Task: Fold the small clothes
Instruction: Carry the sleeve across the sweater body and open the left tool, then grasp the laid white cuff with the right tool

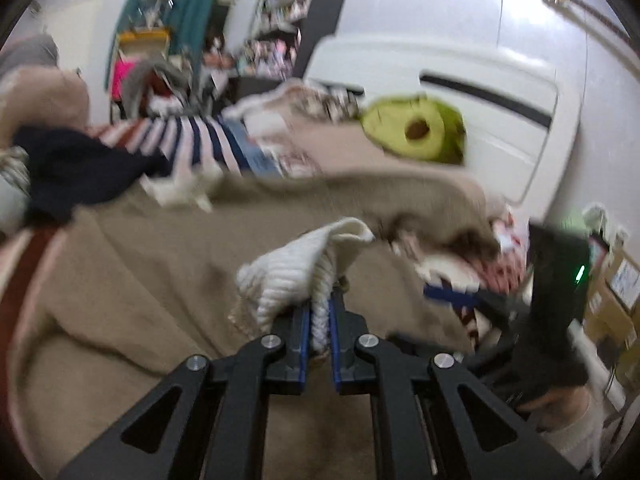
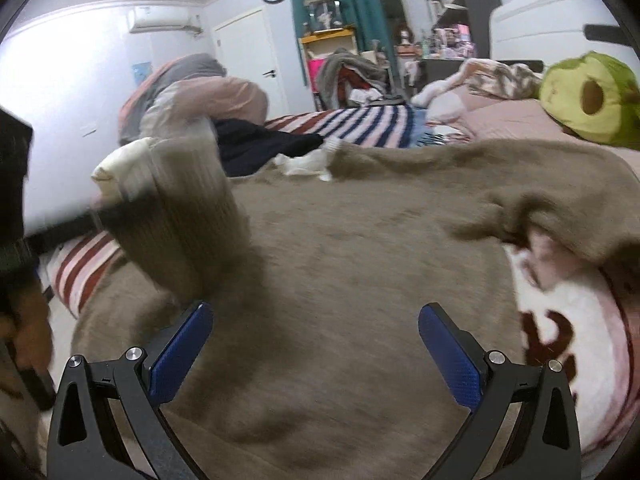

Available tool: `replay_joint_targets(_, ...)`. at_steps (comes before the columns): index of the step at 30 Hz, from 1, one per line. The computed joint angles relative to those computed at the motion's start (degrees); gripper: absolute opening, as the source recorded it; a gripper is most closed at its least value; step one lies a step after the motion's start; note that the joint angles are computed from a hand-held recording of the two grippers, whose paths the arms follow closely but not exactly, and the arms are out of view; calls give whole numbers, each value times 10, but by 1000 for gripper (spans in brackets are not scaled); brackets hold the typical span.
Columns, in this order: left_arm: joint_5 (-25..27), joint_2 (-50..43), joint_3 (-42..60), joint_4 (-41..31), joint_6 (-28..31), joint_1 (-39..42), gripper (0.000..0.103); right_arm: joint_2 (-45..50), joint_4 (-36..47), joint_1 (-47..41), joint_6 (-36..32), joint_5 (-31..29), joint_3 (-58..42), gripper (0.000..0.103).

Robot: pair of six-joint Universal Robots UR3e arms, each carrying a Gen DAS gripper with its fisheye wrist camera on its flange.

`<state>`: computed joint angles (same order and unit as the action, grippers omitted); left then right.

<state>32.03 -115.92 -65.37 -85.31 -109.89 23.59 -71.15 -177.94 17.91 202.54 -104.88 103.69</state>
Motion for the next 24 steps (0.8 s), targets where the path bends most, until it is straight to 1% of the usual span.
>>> replay_joint_targets(4,28,21,-53,15,12,-13,6,-17,-21,-17,6,6,47,102)
replay_joint_targets(6,36,37,-80,40,9,-17,7,-21,-28,-22,12,9,57,102)
replay_joint_targets(7,37,39,-84,45,14,-16,13,-23,-36,-27,15,15,64,102)
replay_joint_targets(8,37,42,-85,27,33,-9,27,-28,-41,-30,16,20,72,102)
replay_joint_targets(9,36,43,-78,5,50,-3,37,-31,-42,-33,16,23,74,102)
replay_joint_targets(10,29,39,-56,-37,77,10,55,-32,-41,-35,16,26,74,102)
replay_joint_targets(11,20,39,-47,-65,101,22,66,-35,-38,-35,16,28,74,102)
replay_joint_targets(12,13,43,-44,-87,120,33,68,-41,-38,-36,15,32,79,102)
replay_joint_targets(13,7,45,-30,-125,148,50,68,-47,-38,-38,15,38,84,102)
replay_joint_targets(15,-3,41,-5,-169,170,81,71,-53,-38,-41,19,51,87,102)
replay_joint_targets(17,-15,37,5,-180,175,107,78,-56,-45,-47,27,71,89,102)
replay_joint_targets(18,-20,33,12,-183,175,118,79,-56,-47,-49,32,81,86,102)
replay_joint_targets(20,-29,28,11,-143,152,141,79,-51,-39,-48,39,89,69,102)
replay_joint_targets(22,-29,21,-1,-63,104,157,79,-44,-27,-44,42,89,46,102)
replay_joint_targets(23,-27,14,-2,-34,86,160,79,-38,-19,-41,41,88,28,102)
replay_joint_targets(24,-24,3,1,-5,64,165,79,-32,-10,-41,39,90,12,97)
